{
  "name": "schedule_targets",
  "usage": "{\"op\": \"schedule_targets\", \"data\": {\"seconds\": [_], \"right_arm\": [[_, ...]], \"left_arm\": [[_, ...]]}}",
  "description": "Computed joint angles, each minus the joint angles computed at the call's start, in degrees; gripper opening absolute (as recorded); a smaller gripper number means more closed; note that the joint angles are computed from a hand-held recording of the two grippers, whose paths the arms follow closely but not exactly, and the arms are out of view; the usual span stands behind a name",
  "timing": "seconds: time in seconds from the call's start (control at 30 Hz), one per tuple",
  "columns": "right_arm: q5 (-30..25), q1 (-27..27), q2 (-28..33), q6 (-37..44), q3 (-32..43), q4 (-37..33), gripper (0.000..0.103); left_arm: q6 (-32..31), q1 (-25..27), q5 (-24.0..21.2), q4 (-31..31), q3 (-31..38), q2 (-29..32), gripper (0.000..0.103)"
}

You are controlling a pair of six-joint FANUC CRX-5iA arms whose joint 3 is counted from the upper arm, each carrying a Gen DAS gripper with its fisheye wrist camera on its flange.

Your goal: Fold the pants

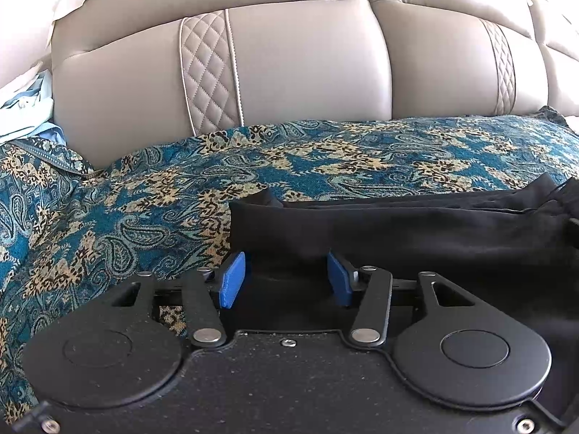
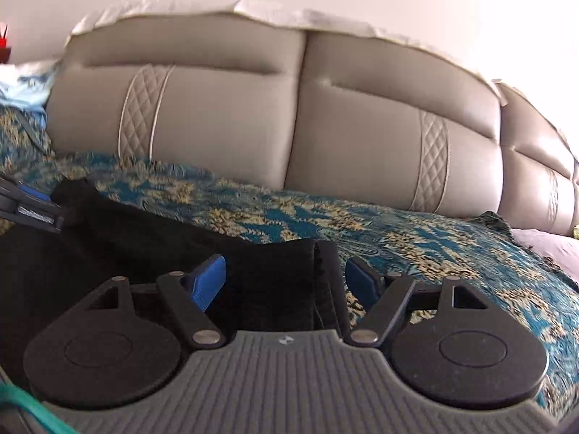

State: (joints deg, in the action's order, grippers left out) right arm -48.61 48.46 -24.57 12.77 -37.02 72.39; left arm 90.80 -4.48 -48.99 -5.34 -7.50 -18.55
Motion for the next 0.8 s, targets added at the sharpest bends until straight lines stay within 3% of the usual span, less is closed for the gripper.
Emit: {"op": "schedule_targets", "data": {"seconds": [0.23,0.33,0.53,0.7,0.8], "right_arm": [[4.5,-4.5,2.0,4.6,3.1,-7.5,0.084],[6.6,-6.3,2.2,7.4,4.7,-14.1,0.086],[11.7,-10.9,2.1,15.8,8.5,-30.8,0.091],[14.1,-13.2,2.4,22.1,9.6,-36.5,0.092],[14.5,-13.6,2.3,24.9,10.1,-38.6,0.092]], "left_arm": [[0.6,0.0,0.2,-0.4,0.1,0.2,0.056],[1.0,-0.1,0.2,-0.6,0.2,0.3,0.061],[2.4,0.7,0.2,-0.6,0.4,0.7,0.082],[-0.1,3.0,0.8,2.0,-0.8,-0.6,0.081],[-5.5,6.8,2.0,9.0,-3.6,-2.3,0.081]]}}
